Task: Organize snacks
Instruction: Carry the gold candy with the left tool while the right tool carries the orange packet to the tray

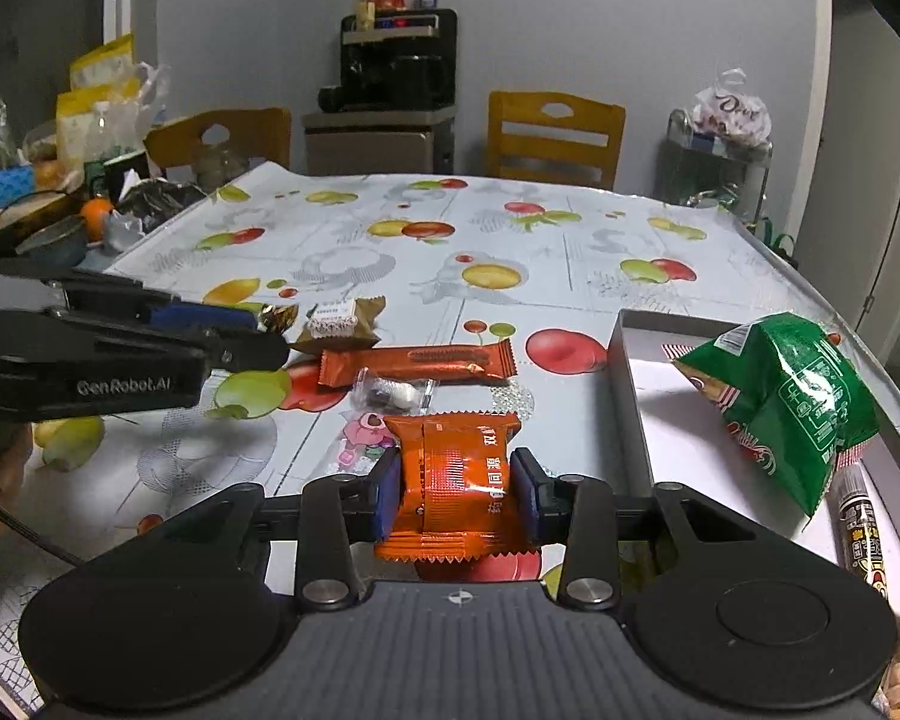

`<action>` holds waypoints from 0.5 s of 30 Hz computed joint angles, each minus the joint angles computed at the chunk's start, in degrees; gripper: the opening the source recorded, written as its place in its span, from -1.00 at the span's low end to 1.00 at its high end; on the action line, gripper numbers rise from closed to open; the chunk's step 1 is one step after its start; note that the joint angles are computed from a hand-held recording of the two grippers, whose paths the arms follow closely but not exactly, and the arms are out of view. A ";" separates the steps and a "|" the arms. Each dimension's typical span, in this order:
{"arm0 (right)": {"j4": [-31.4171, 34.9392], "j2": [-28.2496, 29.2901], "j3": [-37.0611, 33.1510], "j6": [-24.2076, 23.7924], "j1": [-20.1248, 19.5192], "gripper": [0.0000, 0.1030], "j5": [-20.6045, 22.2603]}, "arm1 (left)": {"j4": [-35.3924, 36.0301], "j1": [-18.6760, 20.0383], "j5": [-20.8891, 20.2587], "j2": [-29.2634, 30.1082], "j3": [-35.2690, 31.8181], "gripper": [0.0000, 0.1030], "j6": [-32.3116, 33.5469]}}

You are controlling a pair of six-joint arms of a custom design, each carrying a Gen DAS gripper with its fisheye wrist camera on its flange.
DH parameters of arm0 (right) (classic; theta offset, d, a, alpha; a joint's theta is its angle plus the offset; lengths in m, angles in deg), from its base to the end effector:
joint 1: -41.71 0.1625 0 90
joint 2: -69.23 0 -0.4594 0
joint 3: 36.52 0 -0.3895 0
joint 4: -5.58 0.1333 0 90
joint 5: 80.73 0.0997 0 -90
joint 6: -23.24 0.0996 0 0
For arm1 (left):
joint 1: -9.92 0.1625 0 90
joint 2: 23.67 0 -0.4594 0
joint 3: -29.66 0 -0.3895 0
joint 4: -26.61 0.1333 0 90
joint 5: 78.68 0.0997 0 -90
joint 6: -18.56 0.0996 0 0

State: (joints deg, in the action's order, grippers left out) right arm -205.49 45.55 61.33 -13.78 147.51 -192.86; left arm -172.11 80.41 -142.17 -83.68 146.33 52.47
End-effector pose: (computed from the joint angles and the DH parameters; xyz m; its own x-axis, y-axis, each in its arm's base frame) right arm 0.2725 -0.6114 -0.0180 -0.6594 -0.3859 0.6451 -0.7303 0.5324 -0.4280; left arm -0.0246 -0.6016 0.2588 -0.6830 0.2960 -0.6677 0.7066 0.4993 -0.5014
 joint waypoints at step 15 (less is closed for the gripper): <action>-1.60 -4.84 5.12 0.76 -1.89 -0.24 5.74 | 2.58 -4.50 1.14 1.18 0.02 -0.58 0.53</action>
State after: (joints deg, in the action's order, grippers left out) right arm -207.09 40.71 66.44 -13.03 145.61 -187.12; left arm -169.53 75.91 -141.03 -82.50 146.35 53.01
